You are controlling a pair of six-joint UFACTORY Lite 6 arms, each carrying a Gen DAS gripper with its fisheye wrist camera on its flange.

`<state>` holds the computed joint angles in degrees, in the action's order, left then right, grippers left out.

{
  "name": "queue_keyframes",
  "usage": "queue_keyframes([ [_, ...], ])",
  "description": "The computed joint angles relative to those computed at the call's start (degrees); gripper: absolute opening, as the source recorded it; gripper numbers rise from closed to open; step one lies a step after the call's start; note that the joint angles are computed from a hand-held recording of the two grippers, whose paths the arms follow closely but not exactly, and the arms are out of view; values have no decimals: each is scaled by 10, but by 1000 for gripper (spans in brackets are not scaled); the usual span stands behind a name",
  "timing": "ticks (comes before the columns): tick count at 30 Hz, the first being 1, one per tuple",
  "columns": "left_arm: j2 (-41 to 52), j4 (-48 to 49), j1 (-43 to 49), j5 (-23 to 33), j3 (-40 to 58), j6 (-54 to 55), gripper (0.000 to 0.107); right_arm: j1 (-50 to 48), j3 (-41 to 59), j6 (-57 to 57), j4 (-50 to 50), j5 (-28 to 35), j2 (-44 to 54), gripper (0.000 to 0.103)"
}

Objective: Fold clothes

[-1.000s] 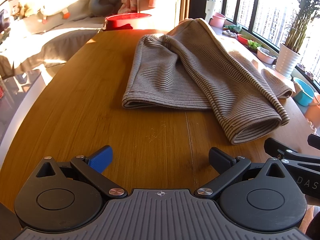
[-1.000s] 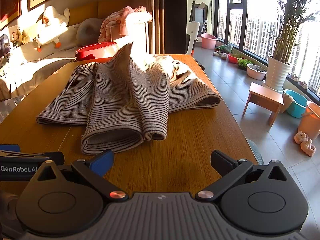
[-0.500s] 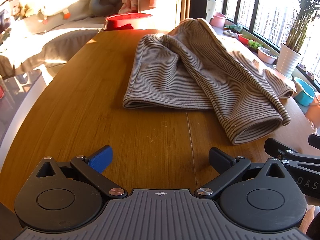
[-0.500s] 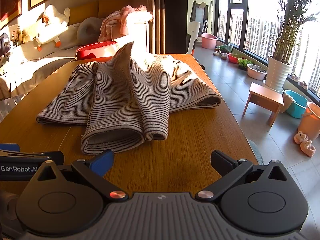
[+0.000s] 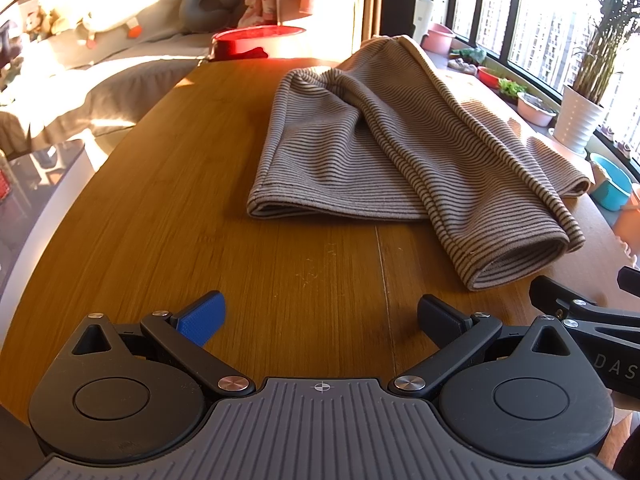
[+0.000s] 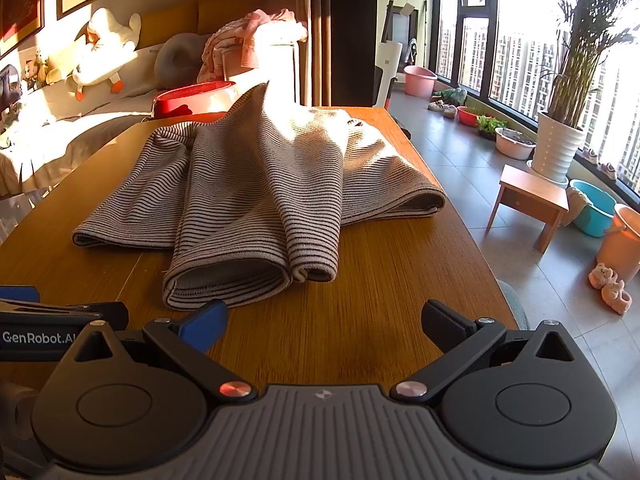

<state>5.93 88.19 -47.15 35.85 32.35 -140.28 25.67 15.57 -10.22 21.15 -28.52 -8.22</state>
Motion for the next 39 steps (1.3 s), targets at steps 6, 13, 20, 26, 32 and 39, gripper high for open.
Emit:
queue_keyframes([
  [6,-6,14,17,-17,-1,10,103,0,10,-11,1,1,9,103],
  [13,-61,148,137,-127,5,-15,103,-47,61,-15,-57,29,26,103],
  [20,-2,435,245,-224,102,-162,103,-151,203,296,-430,55,121,103],
  [26,121,560,289,-240,253,-259,103,-178,380,443,-599,48,242,103],
  [32,273,587,321,-274,414,-280,103,-185,666,745,-836,53,457,103],
  [39,324,700,335,-219,415,-369,103,-179,813,936,-980,36,611,103],
])
